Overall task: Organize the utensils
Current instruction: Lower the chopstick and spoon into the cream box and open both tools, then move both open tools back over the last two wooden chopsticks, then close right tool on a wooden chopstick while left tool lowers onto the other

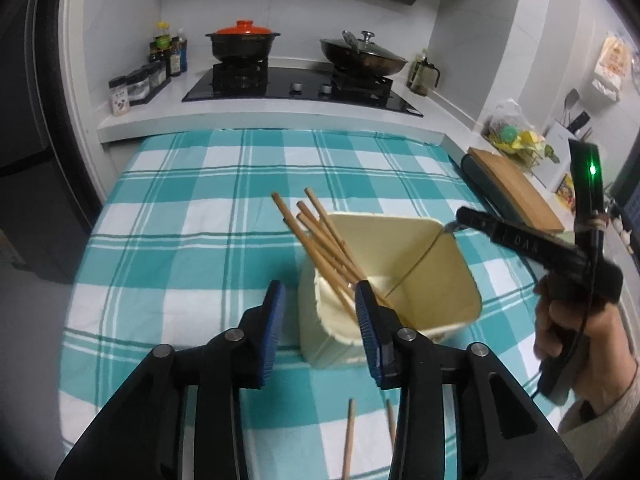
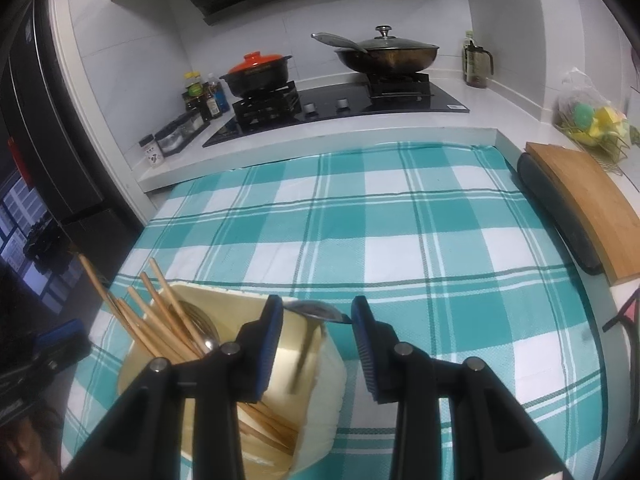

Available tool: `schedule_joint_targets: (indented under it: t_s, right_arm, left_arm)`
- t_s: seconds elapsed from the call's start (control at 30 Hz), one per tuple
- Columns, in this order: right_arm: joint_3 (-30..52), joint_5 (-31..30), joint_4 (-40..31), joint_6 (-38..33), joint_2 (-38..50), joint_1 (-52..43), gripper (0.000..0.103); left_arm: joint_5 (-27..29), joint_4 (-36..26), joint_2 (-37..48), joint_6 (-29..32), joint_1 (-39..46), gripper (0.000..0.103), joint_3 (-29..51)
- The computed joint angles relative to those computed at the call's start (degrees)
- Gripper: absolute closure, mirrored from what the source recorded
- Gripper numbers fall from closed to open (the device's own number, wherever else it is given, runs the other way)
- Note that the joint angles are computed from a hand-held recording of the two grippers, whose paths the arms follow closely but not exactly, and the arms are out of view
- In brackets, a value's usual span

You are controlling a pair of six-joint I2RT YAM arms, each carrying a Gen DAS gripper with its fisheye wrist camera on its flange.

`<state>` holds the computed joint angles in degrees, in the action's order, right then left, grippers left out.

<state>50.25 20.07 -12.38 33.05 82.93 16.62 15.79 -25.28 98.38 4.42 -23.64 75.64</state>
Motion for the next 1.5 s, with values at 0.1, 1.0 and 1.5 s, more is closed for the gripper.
schedule_joint_targets:
  t_s: [0.1, 1.0, 1.5]
  right_arm:
    - [-2.96, 2.01, -0.85, 2.21, -5.34, 1.77, 0.062]
    - [-13.11, 21.13, -10.24, 63.04, 10.9, 69.67, 0.061]
    - [-5.5, 15.47, -7.9, 43.78, 18.78, 56.5, 0.061]
  left_arm:
    - [0.82, 0.86, -9.77, 5.18, 3.39, 0.047, -11.11]
    - [-1.08, 2.65, -48.15, 4.97, 11.76, 0.036, -56.7]
    - [-7.98, 7.26, -47.01, 6.53, 12.53, 0.034, -58.15]
